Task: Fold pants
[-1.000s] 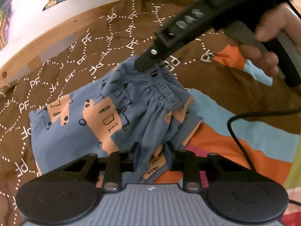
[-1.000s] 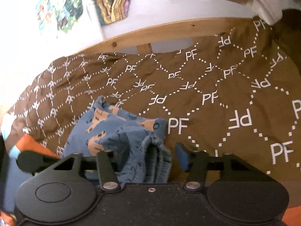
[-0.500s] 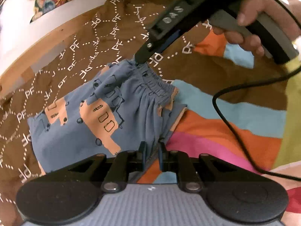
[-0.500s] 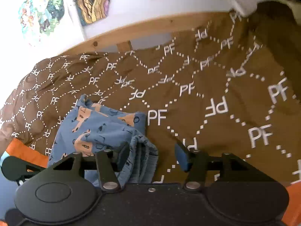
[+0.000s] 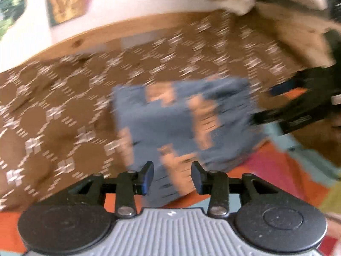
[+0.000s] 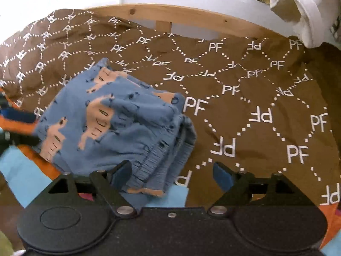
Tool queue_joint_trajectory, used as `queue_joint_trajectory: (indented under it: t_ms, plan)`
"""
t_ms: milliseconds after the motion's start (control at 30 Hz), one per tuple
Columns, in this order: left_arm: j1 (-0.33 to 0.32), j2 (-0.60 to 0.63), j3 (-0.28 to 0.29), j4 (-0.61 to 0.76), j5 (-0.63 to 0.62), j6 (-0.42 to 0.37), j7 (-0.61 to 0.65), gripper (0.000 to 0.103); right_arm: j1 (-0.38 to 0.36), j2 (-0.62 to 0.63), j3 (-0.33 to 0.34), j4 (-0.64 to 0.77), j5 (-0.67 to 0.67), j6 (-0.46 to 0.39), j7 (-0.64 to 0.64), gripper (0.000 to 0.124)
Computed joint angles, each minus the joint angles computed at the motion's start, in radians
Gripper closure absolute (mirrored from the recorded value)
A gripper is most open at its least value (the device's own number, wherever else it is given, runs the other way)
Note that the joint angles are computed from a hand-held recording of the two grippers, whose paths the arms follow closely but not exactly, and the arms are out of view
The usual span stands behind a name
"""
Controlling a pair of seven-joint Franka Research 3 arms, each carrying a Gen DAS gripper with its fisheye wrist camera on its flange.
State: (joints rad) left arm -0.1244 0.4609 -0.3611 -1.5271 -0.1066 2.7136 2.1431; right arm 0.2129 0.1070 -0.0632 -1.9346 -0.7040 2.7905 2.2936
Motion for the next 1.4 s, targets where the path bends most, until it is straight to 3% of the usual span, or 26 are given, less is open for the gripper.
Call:
queue_joint_trajectory:
  t_ms: [33,100,233,333,533,700,800,1000,1167,1233,1400]
  plan:
    - [-0.04,0.012,0.055,0.026,0.061,-0.03,-0.059,0.06,0.004,-0.004,-0.003,-0.002,-0.017,-0.01,0.021,0.034]
    - [-0.067,0.038,0.098,0.066,0.126,-0.092,-0.12,0.059,0.004,-0.012,0.0,-0.007,-0.024,-0.019,0.038,0.034]
    - [-0.058,0.022,0.106,0.039,0.168,-0.113,-0.154,0.058,-0.002,-0.035,0.009,-0.022,-0.057,-0.012,0.068,0.03]
    - [-0.029,0.007,0.077,0.038,0.133,-0.134,-0.141,0.057,-0.005,-0.043,0.014,-0.017,-0.141,-0.007,0.123,0.027]
    - [-0.016,0.008,0.048,0.062,0.076,-0.088,-0.117,0.025,-0.007,0.019,0.005,0.087,-0.236,0.034,0.152,0.023]
    - [-0.065,0.088,0.067,0.193,0.1,-0.092,-0.184,0.006,0.014,0.118,-0.026,0.215,-0.169,0.057,0.069,0.022]
    - [-0.093,0.14,0.081,0.266,0.133,-0.091,-0.219,0.002,0.026,0.168,-0.045,0.27,-0.095,0.044,0.0,0.022]
    - [-0.147,0.257,0.117,0.429,0.211,-0.164,-0.254,0.001,0.063,0.238,-0.116,0.343,-0.011,-0.005,-0.042,0.022]
    - [-0.16,0.3,0.132,0.486,0.236,-0.224,-0.284,0.0,0.093,0.219,-0.178,0.31,-0.033,0.016,0.064,0.022]
    - [-0.143,0.286,0.116,0.467,0.217,-0.225,-0.282,0.0,0.087,0.186,-0.174,0.266,-0.038,0.062,0.085,0.022]
    - [-0.102,0.25,0.082,0.401,0.17,-0.187,-0.259,0.0,0.013,0.139,-0.076,0.174,0.162,0.157,-0.112,0.022]
